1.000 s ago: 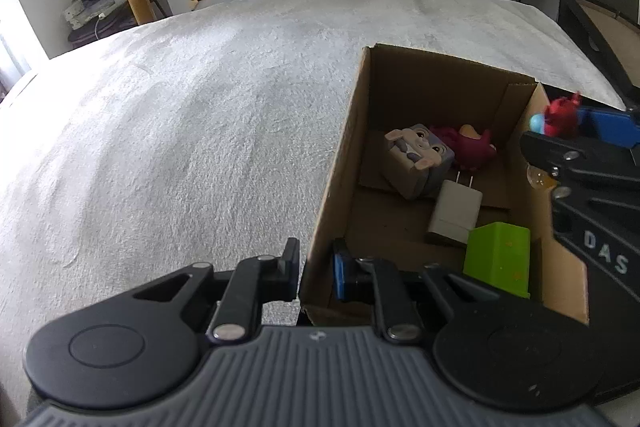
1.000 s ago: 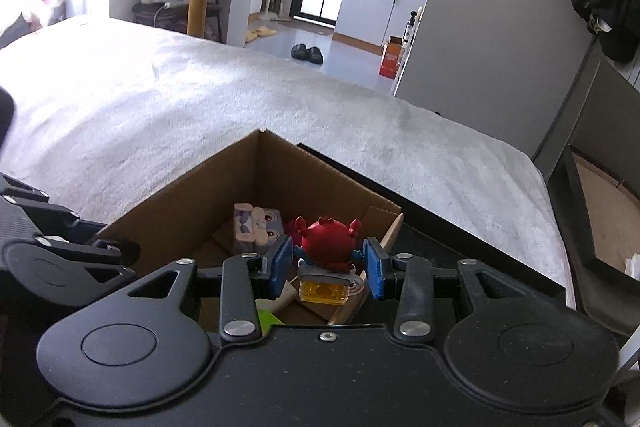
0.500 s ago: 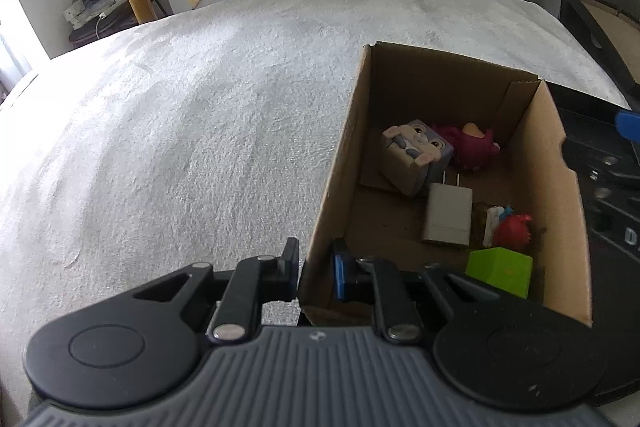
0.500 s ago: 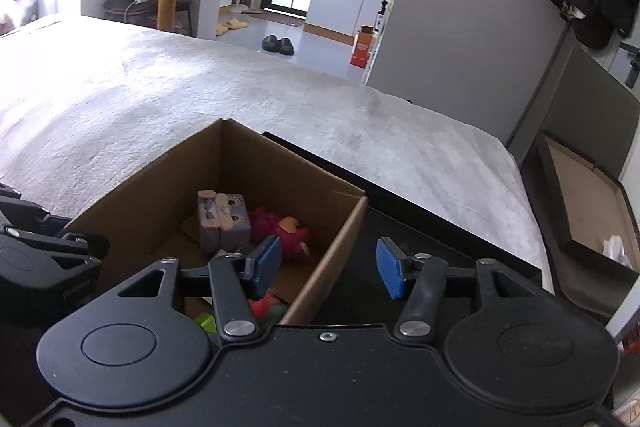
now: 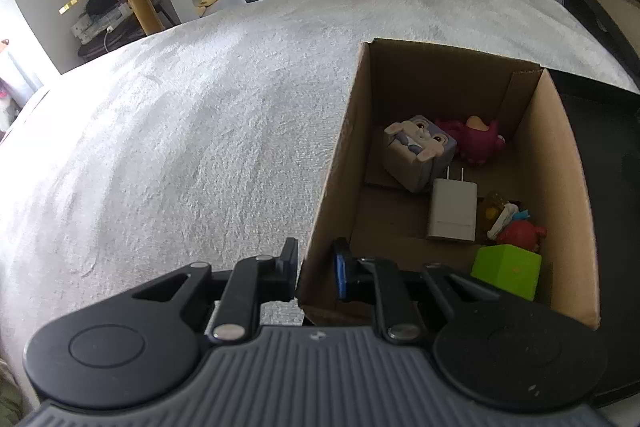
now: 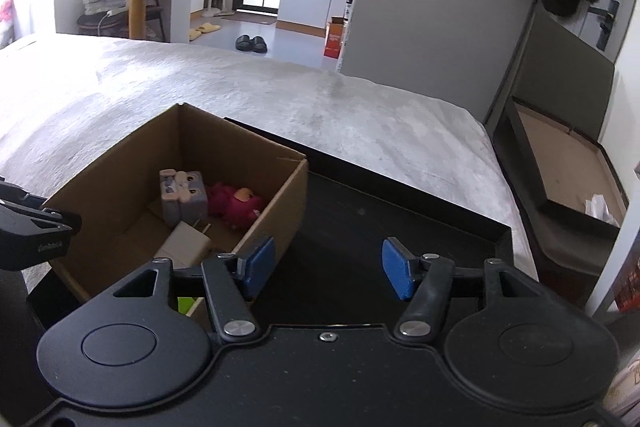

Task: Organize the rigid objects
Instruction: 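Move the right gripper to the brown-haired doll figure and close on it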

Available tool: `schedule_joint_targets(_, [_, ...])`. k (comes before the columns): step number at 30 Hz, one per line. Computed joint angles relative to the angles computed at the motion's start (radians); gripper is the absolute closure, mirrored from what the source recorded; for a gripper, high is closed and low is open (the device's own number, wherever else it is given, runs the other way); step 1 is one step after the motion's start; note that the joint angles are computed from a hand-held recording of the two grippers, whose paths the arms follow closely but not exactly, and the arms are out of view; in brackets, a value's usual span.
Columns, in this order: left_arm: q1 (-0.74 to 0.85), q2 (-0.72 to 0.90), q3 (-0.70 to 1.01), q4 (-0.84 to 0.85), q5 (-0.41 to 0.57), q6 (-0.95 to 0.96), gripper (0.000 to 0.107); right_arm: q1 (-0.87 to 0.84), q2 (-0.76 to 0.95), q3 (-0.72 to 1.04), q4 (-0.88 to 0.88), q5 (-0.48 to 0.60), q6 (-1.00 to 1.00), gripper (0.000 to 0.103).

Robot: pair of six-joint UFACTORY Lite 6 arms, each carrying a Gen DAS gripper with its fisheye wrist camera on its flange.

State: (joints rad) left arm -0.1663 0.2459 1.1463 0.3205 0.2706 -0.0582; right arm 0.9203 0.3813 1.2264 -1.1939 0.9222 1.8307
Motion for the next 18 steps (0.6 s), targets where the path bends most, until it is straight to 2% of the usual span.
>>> schedule_joint_targets(7, [-0.027,-0.007,-0.018,0.176,0.003,-0.173,0.089,-0.011,-0.074,-0.116,-0.025,-0.013,0.088,0.042])
schedule_joint_targets(12, [-0.052,-0.01,-0.026,0.303,0.016,-0.301,0.088,-0.014,-0.112,-0.188,-0.043,-0.018,0.153,0.035])
schedule_joint_targets(18, [-0.069,-0.014,-0.042,0.423,0.018,-0.412,0.088,-0.028,-0.148,-0.279,-0.078,-0.035,0.248,0.032])
